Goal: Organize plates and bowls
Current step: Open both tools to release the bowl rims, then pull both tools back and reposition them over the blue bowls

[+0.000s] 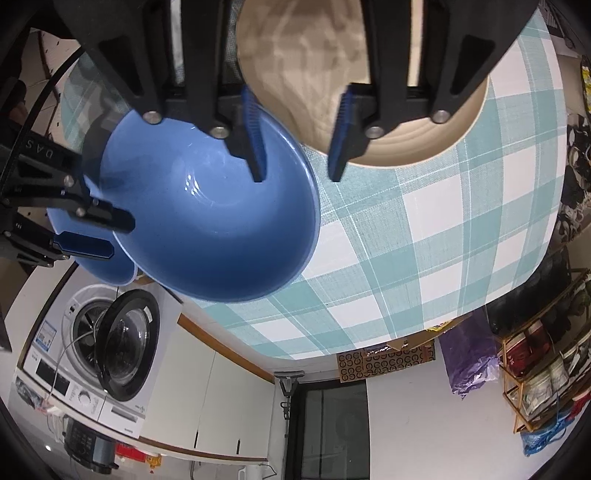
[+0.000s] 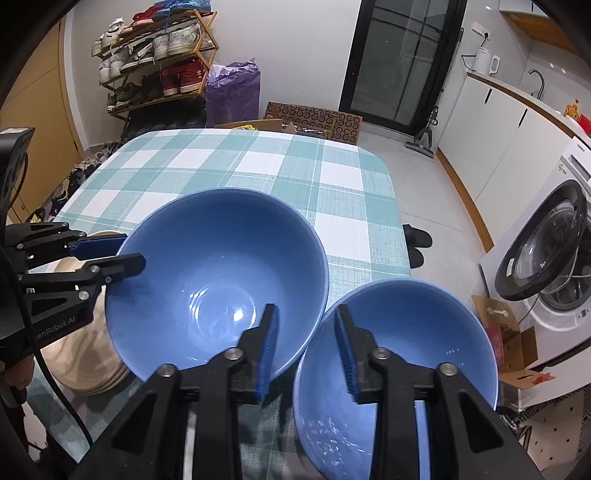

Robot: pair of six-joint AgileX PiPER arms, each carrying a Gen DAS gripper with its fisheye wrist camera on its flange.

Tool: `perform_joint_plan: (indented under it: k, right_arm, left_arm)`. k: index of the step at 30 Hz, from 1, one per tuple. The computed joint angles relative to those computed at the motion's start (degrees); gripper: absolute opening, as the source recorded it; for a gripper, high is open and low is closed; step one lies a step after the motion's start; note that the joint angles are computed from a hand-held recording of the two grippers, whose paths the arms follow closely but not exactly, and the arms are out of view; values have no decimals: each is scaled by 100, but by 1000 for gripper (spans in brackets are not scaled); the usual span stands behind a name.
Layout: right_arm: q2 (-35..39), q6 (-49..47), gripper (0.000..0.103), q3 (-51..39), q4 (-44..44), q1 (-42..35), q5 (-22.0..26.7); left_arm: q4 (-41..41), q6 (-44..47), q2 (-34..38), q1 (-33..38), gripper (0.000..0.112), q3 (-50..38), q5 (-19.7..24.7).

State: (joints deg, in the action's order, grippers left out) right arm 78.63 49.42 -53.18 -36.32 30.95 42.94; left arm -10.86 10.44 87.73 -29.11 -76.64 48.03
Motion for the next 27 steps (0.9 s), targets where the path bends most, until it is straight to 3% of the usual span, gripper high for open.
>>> perform_joint_plan:
  k: [2,8,11,13,17,19,27]
  right_arm:
    - [-79,35,53,47,46,-38,-57]
    - [-312,58,81,159,87,-92,-187]
    - [-446,122,85,182,51,-89,-160]
    - [-538,172,87,208,20,-83,-132]
    - [-820,220,97,345,14,-84,-148]
    - [-967,319,98,433,-28,-68,-140]
    - [-1587,492,102,777,-69,-177,-54]
  left_arm:
    - [-10,-4,-48,8,48,18,9]
    - [-62,-19,-149,27,55,23,50]
    - [-67,-49,-195,25,66,29,45]
    - [-30,-145,-276,9,85,77,-18]
    - [-60,-174,-356,13,92,79,-41]
    - [44,-286,-400,-25,102,84,-74]
    - [-62,-373,-522,-125,103,36,-73]
